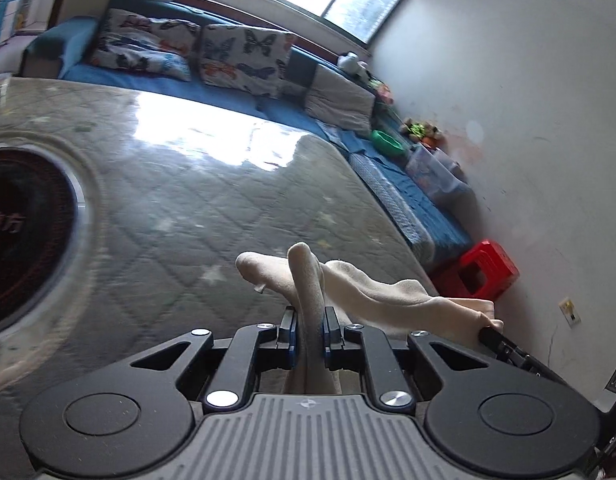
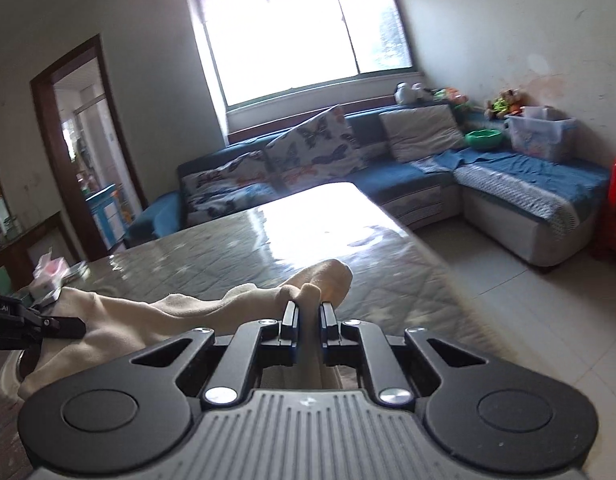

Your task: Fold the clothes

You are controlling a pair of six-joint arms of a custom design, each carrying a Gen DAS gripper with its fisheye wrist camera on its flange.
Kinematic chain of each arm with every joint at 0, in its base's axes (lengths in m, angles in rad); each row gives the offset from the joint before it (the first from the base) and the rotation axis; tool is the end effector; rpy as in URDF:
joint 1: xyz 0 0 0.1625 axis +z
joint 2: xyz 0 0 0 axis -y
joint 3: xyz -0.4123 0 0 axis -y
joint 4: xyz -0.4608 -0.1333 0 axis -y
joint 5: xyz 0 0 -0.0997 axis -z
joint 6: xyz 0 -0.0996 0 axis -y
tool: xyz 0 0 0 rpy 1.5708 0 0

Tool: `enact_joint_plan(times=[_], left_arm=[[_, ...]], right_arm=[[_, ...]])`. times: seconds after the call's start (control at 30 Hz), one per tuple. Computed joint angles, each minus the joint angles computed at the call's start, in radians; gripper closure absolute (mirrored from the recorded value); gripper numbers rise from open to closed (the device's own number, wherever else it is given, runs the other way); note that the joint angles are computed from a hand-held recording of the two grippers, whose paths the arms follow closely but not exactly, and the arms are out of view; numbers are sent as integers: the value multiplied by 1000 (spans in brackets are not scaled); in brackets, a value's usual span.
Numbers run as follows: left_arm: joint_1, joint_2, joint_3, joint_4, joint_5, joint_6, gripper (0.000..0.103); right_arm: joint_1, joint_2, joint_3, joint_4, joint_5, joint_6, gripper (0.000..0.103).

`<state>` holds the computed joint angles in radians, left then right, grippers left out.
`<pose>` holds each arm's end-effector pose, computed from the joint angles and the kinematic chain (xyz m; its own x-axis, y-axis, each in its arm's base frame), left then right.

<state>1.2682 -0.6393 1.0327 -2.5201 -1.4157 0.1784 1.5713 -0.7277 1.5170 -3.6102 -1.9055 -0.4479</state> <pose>-0.1242 -0.8968 0.2009 -0.9071 0.3571 -0.2228 0.4208 0.7595 -0.4961 0.1010 -0.7531 0.1746 -0.8514 0.1440 0.5043 -0.4093 0.4189 -0.8106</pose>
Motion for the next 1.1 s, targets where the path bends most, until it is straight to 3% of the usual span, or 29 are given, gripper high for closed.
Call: enact_joint_plan(times=[0.3,0.5,0.83,1.1], left_arm=[[-32,76,-65,79,-18,40,90],[-45,104,-77,92,33,61,90],[-48,121,-78,53,93,112,90],[-37,159,-148,55,131,87,90]], right_arm=[[-30,-49,46,-76,-96,4,94],[-46,-51,45,-66,-127,17,94],[-63,-25,7,-15,-148,35,94],[-65,30,-82,44,-133,34,94]])
